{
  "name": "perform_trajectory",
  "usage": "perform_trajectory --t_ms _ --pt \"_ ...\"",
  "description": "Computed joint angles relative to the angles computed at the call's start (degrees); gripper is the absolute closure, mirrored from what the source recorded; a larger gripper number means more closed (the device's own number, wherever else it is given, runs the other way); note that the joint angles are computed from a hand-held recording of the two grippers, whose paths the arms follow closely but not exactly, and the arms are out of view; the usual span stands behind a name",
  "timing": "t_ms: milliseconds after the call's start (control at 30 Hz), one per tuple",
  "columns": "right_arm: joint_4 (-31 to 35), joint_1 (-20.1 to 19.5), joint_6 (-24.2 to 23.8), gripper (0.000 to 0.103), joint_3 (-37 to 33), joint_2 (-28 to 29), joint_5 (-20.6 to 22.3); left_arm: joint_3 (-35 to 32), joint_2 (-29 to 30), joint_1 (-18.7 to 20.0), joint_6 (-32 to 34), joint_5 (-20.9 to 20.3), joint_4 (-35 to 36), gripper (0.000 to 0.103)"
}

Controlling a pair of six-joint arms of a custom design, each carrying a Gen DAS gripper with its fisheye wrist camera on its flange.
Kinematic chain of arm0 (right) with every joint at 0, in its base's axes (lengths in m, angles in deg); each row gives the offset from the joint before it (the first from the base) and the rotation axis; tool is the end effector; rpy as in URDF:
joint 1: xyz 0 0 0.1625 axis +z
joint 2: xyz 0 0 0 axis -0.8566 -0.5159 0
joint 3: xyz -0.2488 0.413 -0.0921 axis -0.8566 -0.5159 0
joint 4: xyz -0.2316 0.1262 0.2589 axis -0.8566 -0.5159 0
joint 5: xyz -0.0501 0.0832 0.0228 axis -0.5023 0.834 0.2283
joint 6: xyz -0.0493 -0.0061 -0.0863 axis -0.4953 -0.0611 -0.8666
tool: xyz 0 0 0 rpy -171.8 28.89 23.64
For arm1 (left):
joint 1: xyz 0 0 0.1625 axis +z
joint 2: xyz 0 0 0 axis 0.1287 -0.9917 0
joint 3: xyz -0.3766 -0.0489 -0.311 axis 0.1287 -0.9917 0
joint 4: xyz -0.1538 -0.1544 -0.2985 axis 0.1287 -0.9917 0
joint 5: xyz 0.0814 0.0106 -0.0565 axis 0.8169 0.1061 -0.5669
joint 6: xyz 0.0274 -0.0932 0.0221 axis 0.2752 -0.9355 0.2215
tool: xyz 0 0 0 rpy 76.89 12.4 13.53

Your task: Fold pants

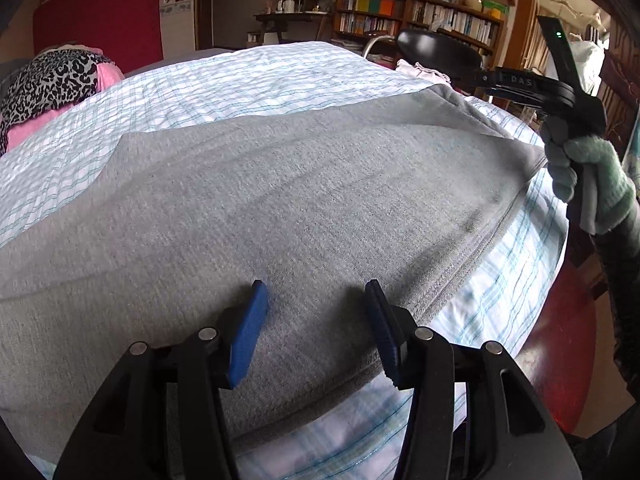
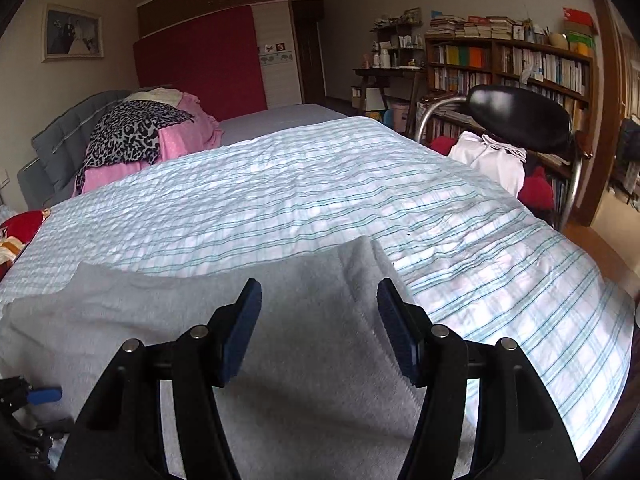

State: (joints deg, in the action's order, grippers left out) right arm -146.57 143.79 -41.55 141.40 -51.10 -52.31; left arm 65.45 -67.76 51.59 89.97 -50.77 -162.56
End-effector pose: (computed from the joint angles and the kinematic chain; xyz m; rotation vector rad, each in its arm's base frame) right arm 0.0231 -0.7566 0.3128 0.1119 -2.1158 1.2516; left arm -0.2329 -0.7236 0.0520 1.1410 2.4626 -0.5032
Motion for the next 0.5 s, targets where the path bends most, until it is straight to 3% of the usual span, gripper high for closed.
perform_trajectory --t_ms 233,300,367,433,500 --pt "23.1 -2.1 7.4 0.044 -18.4 4.2 -3.6 0.3 -0.3 0.4 -0.3 -1.0 -0.2 0.053" --pt "30.0 -2.7 9.3 0.065 -22.4 5.6 -4.1 0.3 -0.5 0.5 -0.6 -1.6 0.2 0.053" --pt "32.1 -2.6 10.3 0.088 -24.2 6.4 -5.8 0.3 -0.7 0.7 -0.6 -2.2 0.4 0.053" --pt "30.6 -2.4 9.2 0.094 -24.3 6.6 -6.4 0.6 -0.8 0.8 -0.4 -2.6 0.2 0.053" --pt "26.9 -1.7 5.5 0.099 -25.9 7.9 -10.5 1.1 -0.9 0.9 0.2 -3.0 -0.6 0.053"
